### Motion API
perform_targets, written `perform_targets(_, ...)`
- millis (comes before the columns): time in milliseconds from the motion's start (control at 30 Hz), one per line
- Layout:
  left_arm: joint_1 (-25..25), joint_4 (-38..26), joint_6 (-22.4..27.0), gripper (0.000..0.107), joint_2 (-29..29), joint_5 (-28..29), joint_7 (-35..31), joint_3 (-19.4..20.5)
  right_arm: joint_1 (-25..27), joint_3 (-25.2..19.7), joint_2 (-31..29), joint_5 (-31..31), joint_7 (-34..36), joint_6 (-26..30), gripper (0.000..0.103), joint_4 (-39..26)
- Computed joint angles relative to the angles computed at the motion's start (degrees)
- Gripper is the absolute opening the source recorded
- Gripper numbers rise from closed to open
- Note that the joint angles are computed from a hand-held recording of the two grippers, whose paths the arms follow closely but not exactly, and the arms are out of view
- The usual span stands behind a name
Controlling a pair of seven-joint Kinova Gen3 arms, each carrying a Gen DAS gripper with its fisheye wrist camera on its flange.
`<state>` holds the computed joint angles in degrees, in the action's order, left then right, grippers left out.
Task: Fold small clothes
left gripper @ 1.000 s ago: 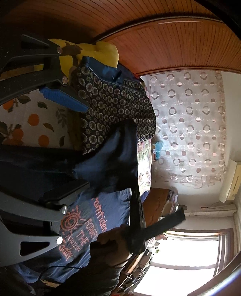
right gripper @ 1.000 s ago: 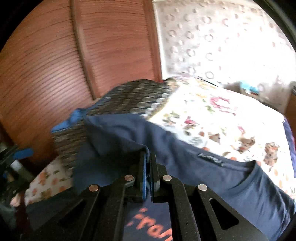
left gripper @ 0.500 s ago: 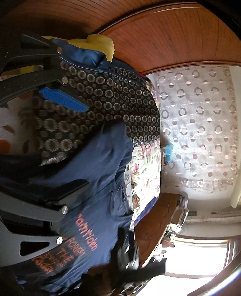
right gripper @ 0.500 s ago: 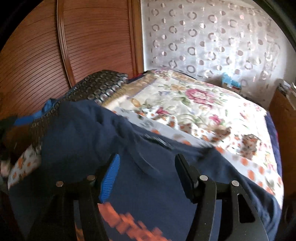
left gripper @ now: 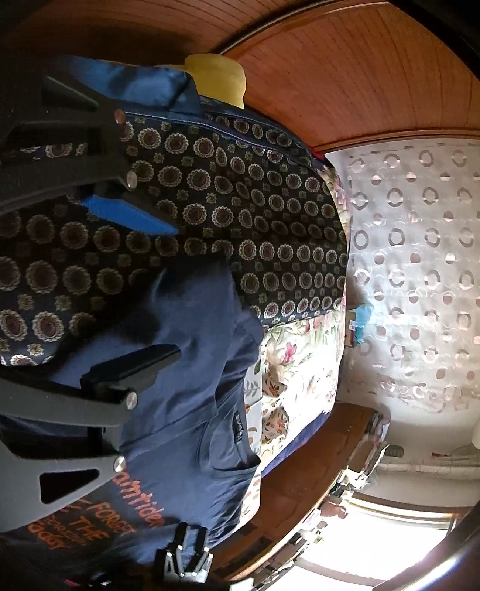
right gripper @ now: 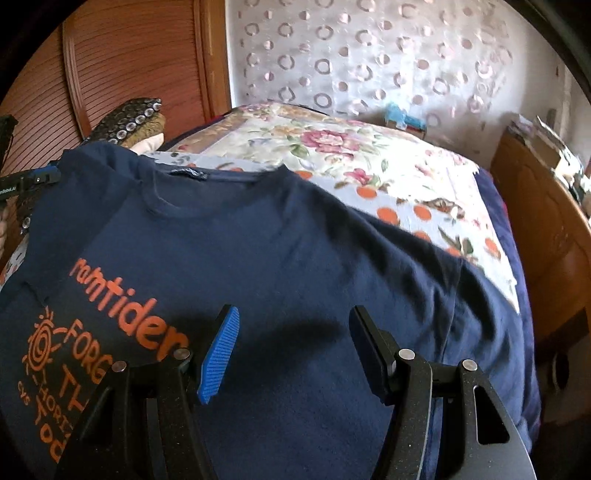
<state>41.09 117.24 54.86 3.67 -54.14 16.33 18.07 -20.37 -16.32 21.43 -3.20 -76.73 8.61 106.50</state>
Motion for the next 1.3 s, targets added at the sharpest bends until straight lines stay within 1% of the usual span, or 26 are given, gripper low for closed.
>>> perform_targets(167, -2.00, 0.09, -2.84, 0.045, -1.18, 2.33, -2.88, -0.86, 1.05, -0.50, 0.48, -1.23, 0.39, 2.09, 0.064, -1.97)
perform_targets(233, -2.68, 0.77, -4.47, 0.035, -2.18, 2.63, -3.08, -0.79, -0.90, 1.23, 0.36, -0.46, -0.69, 2.04, 0.064, -1.99)
perform_targets(267, -3.27, 1.24, -5.83, 0.031, -2.88, 3.08, -3.58, -0.82, -0.71, 1.38, 0.47, -0.50, -0.28, 1.88, 0.064, -1.97)
perform_targets(300, -3.79, 1.40, -6.44, 0.023, -3.30, 3.53, -4.19, -0.68, -0.61, 1.38, 0.67, -0.44, -0.22, 1.75, 0.064, -2.07)
perform_targets(333, -4.33, 1.50, -6.77, 0.016, -3.57, 3.68, -4.72, -0.55, -0.73, 1.48, 0.71, -0.42, -0.31, 1.66, 0.064, -2.06)
perform_targets(367, -4.66, 1.47, -6.54, 0.014, -3.75, 3.62, -4.85, -0.23, -0.16, 0.99, 1.19, -0.49, 0.02, 1.53, 0.064, -2.34)
perform_targets(400, -4.91, 1.38, -6.20, 0.008, -4.02, 3.55, -5.14, 0.08, -0.14, 0.93, 1.25, -0.55, 0.00, 1.52, 0.064, -2.38)
perform_targets(500, -5.74, 1.03, -5.80, 0.004, -5.36, 3.05, -6.29, 0.96, -0.53, 1.34, 1.27, -0.37, -0.19, 1.20, 0.064, -2.19)
perform_targets(567, -5.81, -0.32, -3.17, 0.004, -5.49, 1.61, -6.62, 2.23, 0.60, 0.35, 1.31, -0.57, 0.34, 1.30, 0.064, -2.18)
perform_targets(667, -6.15, -2.32, 0.06, 0.004, -5.26, 1.12, -8.94, 2.47, 0.44, 0.58, 1.23, -0.52, 0.34, 1.17, 0.064, -2.01)
perform_targets(833, -7.70, -2.55, -1.01, 0.004, -4.72, 2.56, -12.87, 1.30, 0.65, 0.40, 1.19, -0.61, 0.51, 1.05, 0.064, -1.82)
perform_targets(900, -7.58, -2.86, -0.62, 0.004, -3.92, 3.01, -13.18, 1.25, 0.70, 0.37, 1.19, -0.65, 0.55, 1.14, 0.064, -1.89)
perform_targets(967, -6.86, -2.95, 0.32, 0.006, -3.49, 2.67, -12.09, 1.44, 0.57, 0.50, 1.18, -0.64, 0.51, 1.12, 0.064, -1.90)
perform_targets(1033, -5.35, -3.45, 3.16, 0.013, -2.76, 1.43, -9.66, 2.16, 0.57, 0.50, 1.18, -0.65, 0.52, 1.12, 0.064, -1.90)
perform_targets(1067, -4.37, -3.66, 4.76, 0.014, -2.42, 0.36, -8.10, 2.52, 0.66, 0.40, 1.18, -0.70, 0.55, 1.14, 0.064, -1.90)
perform_targets(1100, -3.43, -3.60, 5.70, 0.019, -2.39, -0.72, -6.55, 2.75, 0.69, 0.37, 1.20, -0.72, 0.57, 1.11, 0.064, -1.88)
perform_targets(1133, -2.57, -3.41, 6.30, 0.029, -2.68, -1.52, -5.23, 2.96, 0.51, 0.57, 1.18, -0.67, 0.49, 1.11, 0.064, -1.88)
perform_targets(1167, -1.77, -3.46, 7.12, 0.035, -2.69, -2.40, -3.99, 3.30, 0.51, 0.56, 1.18, -0.67, 0.49, 1.11, 0.064, -1.88)
perform_targets(1200, -1.16, -3.47, 7.73, 0.045, -2.68, -3.09, -3.17, 3.49, 0.46, 0.66, 1.14, -0.64, 0.45, 1.06, 0.064, -1.83)
perform_targets(1267, 0.42, -3.67, 9.48, 0.053, -2.60, -4.99, -1.38, 4.24, 0.74, 0.57, 1.15, -0.80, 0.37, 0.97, 0.064, -1.81)
perform_targets(1300, 1.18, -3.95, 10.17, 0.065, -2.42, -5.62, -0.77, 4.61, 0.80, 0.73, 1.07, -0.99, 0.07, 0.75, 0.064, -1.66)
